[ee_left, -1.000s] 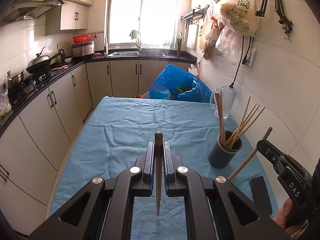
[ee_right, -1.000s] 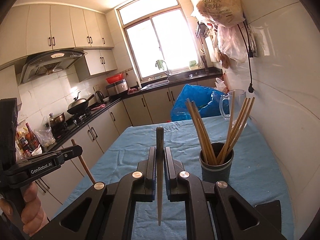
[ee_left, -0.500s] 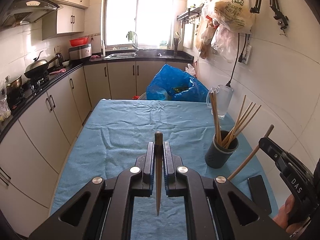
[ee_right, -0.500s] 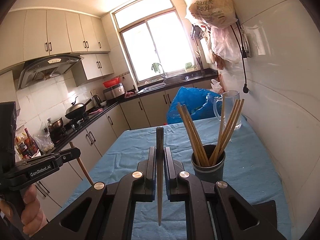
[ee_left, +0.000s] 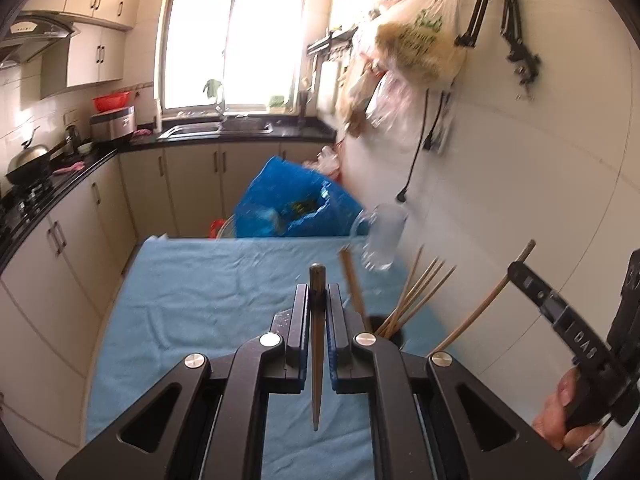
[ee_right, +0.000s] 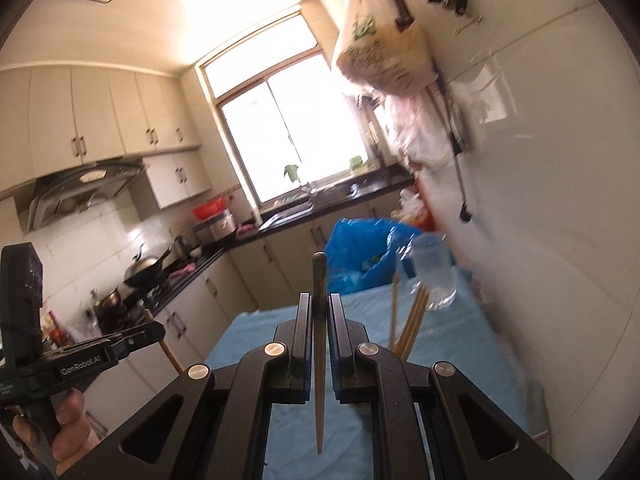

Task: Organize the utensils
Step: 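Lift the chopstick with the left tool toward the holder while the right tool carries its chopstick, then lower the chopstick into the black holder with the left tool while the right tool lowers its own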

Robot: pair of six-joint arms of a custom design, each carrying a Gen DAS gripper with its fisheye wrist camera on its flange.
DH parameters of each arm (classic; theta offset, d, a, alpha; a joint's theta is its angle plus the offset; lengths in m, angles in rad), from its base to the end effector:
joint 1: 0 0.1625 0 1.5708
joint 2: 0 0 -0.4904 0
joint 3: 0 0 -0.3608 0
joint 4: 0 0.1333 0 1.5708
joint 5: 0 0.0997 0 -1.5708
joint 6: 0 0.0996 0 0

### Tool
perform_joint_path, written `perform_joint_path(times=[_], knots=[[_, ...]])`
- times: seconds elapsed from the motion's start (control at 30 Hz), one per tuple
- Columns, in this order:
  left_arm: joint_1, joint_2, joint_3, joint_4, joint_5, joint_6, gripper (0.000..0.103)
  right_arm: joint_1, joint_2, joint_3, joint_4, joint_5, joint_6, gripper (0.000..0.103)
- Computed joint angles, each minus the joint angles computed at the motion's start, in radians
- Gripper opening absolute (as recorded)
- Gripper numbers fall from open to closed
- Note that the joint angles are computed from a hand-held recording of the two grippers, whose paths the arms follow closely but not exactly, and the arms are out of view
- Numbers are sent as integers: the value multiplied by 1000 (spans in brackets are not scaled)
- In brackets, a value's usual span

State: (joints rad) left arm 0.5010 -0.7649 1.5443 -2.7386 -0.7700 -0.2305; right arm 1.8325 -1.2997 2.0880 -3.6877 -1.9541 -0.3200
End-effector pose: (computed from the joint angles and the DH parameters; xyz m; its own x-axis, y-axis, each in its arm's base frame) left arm -0.5410 -0.5298 0.2221 -0.7431 0.3657 -0.5603 0.6594 0.5424 -0.5205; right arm 0.2220 -0.4574 0.4538 -0.9200 0.0323 0.3905 -0.3703 0.2547 -0.8933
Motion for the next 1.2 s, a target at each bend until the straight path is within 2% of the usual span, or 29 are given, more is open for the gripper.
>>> perform_joint_path(times=[0.27, 0.57, 0.8, 1.2], knots=[[8, 93, -177, -24, -51, 72, 7, 11, 21, -78, -58, -48, -65, 8], [55, 213, -330, 22, -108, 58, 7, -46, 58, -140, -14, -33, -63, 8], [97, 258, -340, 55, -150, 22, 7, -92, 101, -148, -1, -48, -92, 8], [124, 267, -315, 99, -158, -16, 7, -151, 102, -145, 151, -18, -12, 9]])
